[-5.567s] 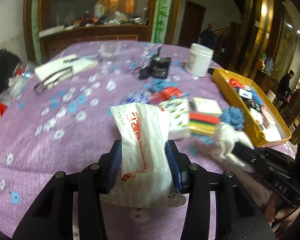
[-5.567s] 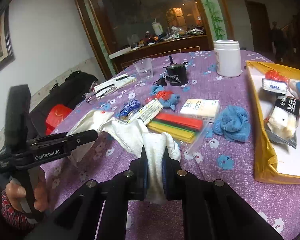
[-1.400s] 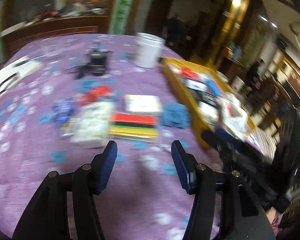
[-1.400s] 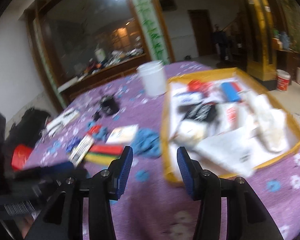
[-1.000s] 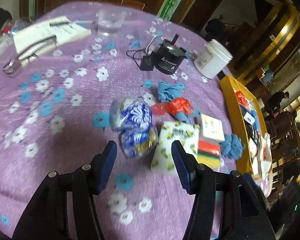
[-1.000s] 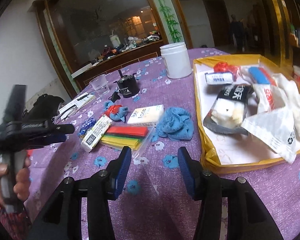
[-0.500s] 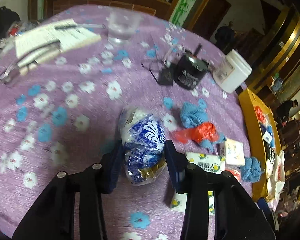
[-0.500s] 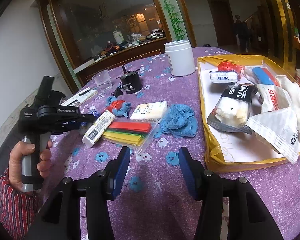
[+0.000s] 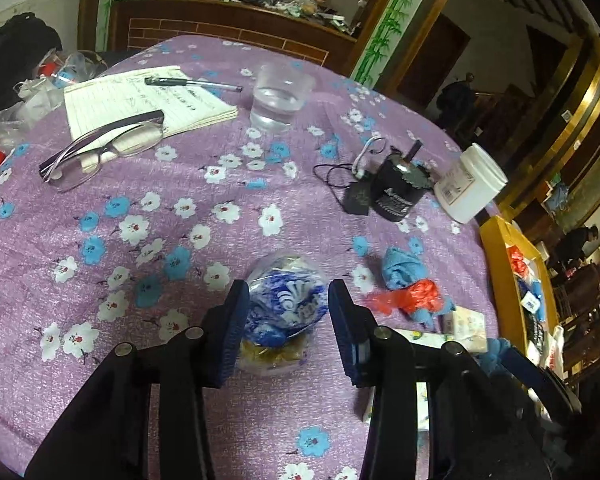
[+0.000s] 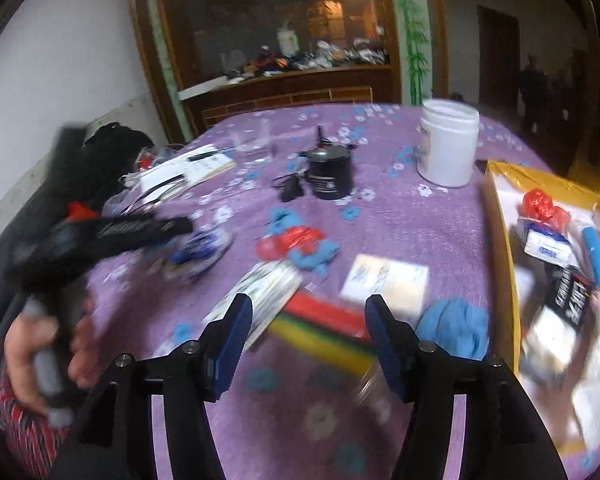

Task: Organize soft objects
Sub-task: 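Grasp the blue-printed tissue bag with the left tool while the right grasps the striped sponge pack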

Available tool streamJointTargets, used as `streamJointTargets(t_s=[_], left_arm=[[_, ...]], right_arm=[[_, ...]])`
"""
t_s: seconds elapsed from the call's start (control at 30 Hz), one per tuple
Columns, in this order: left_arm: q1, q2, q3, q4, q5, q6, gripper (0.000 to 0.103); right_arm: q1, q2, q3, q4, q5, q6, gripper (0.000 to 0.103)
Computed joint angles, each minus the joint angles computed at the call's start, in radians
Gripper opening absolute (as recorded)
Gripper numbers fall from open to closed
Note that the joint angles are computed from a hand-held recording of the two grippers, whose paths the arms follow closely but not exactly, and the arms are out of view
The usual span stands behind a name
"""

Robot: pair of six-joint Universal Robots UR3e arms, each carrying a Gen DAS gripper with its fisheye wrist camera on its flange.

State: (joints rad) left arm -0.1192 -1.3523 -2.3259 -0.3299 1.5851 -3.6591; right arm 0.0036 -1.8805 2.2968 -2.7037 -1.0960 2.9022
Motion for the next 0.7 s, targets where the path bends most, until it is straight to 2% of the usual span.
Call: streamJointTargets(t_s=[0.1,0.23,0.3,0.47,0.5,0.63,0.7], left_arm=[[-0.011,-0.014,0.015,-0.029,0.03,-0.007,0.039],[-0.034,-0.063,0.057,-0.073,0.034,0.012,0.04],[-0.053,-0.085,0.075,-0.085,0.051,0.014,0.045],[-0.072,-0.113,0.095,-0.093,0.101,-0.008,0.063],[-0.069,-0.117,0.095,-0.092,0.102,-0.008,0.065],[-0.068,-0.136,0.101,-0.089,0.095,0.006,0.072],[-0.068,-0.143,0.102,-0.088,0.084,0.015,0.073]], right_arm=[[-0.088,0.126,-0.084,0.113,0.138,-0.02,0.061],[-0.095,0.245,-0.13,0.135,0.157,-0.045,0.063],[-0.089,0.234,-0.104,0.106,0.149,-0.067,0.066],[-0.069,0.103,-0.096,0.396,0.177,-0.324,0.066],[-0.052,0.073,-0.084,0.412,0.162,-0.354,0.065],[0.054,0.033,-0.024,0.258,0.043,-0.343,0.064],[0.08,0.044,-0.028,0.239,0.019,-0.368,0.064]])
